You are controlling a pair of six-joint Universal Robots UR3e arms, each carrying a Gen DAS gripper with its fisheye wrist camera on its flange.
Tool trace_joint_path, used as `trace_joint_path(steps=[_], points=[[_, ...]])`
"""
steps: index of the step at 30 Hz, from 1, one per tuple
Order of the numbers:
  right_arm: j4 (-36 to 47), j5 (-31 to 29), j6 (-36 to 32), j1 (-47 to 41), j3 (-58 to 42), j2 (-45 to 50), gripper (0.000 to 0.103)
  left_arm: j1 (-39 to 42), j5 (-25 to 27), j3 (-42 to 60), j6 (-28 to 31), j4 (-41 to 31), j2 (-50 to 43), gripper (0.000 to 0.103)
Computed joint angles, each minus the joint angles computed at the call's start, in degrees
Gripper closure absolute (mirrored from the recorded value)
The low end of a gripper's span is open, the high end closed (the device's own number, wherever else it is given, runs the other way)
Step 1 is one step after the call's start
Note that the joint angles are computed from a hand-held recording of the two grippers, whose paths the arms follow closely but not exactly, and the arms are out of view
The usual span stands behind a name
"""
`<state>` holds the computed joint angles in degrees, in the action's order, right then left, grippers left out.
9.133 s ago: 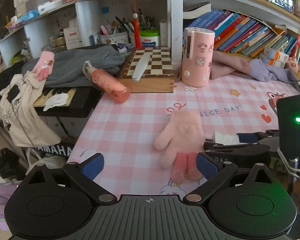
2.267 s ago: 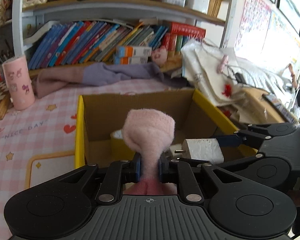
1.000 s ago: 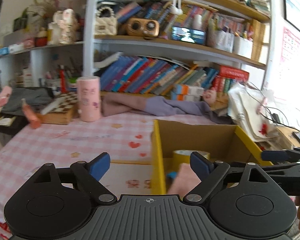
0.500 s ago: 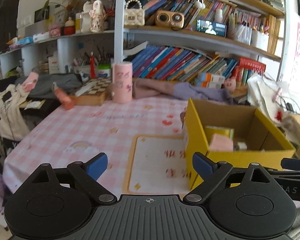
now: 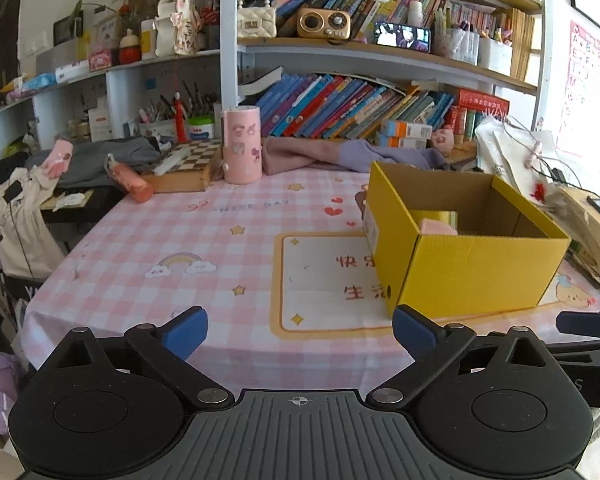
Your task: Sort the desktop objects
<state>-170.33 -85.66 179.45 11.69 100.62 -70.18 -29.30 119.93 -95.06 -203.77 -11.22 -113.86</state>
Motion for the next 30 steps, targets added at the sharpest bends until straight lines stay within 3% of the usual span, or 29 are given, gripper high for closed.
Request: trace_joint_path(steps=[5,12,30], points=[[-1.08,-2.21,1.62,2.03,2.94,-1.75,0.017,-0.5,1.41,-1.7,1.37,-2.69,1.33,0.003],[-1.91,-5.01,3.23,4.45,5.8,-3.27,0.017,-0.64,1.74,-6.81,4.36,1.02,3.57,0.002],[-1.71,-7.84,4.48,8.0,7.44,-4.54,0.015,0.91,-2.44,-13.45,5.53,4.6,7.99,0.002]])
